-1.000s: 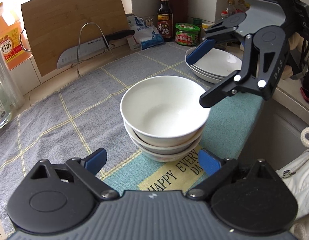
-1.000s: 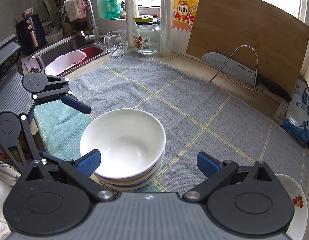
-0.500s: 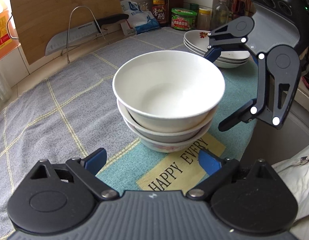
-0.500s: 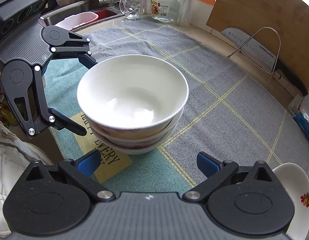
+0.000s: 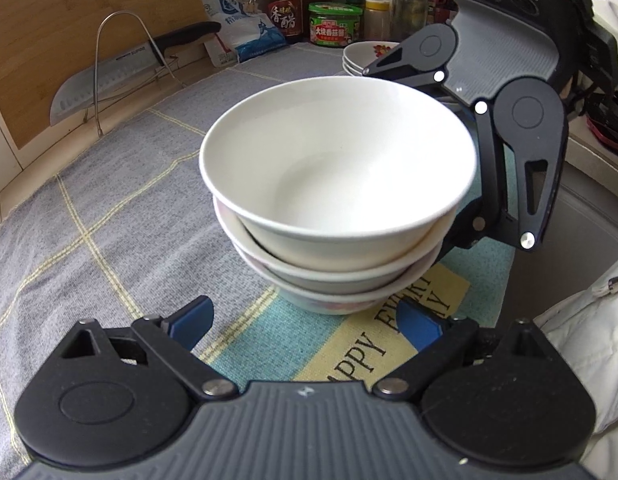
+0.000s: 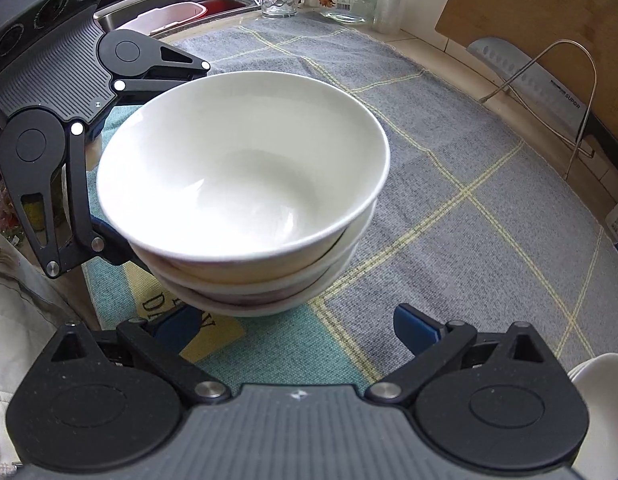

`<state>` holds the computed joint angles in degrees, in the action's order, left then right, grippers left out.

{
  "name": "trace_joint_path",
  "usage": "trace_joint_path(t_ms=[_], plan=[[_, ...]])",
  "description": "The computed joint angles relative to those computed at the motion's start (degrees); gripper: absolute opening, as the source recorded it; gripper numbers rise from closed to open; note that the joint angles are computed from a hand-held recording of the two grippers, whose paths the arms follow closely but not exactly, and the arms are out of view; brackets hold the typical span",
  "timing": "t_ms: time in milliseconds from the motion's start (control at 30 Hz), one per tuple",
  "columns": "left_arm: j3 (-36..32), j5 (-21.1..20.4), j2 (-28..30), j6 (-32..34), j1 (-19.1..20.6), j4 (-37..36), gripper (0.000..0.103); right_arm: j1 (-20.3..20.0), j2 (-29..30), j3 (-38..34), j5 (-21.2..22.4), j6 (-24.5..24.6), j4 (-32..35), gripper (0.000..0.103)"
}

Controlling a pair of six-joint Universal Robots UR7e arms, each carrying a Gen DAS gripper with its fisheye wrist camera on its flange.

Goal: Organize plates and bowls
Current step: 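Grip one side of the bowl stack with the left tool while the right tool grips the other side, then lift the bowl stack with both tools and carry it toward the plate stack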

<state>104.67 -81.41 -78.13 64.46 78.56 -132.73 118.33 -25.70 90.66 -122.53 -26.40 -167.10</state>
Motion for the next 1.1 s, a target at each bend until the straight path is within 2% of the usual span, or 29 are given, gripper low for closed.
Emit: trace_joint_path(t_ms=[267, 400, 600, 1100], plan=[[-4.36, -3.03, 2.31, 5.61, 0.53, 6.14, 0.095, -0.92, -0.42, -0.89, 4.28, -3.82, 1.42, 0.103], [-6.15, -3.81, 3.18, 6.60, 0.69, 9.02, 0.094, -0.83, -0.15, -1.60, 5.11, -5.48, 2.04, 0.100], [-7.90, -4.12, 3.92, 11.80, 0.36, 12.05, 0.091, -0.94, -0.29, -1.74, 6.46, -5.42, 3.01, 0.090], [-15.71, -3.37, 8.52, 17.00, -0.41, 22.87, 0.085, -0.57, -0.47, -2.58, 6.41, -4.59, 5.51, 0.084]])
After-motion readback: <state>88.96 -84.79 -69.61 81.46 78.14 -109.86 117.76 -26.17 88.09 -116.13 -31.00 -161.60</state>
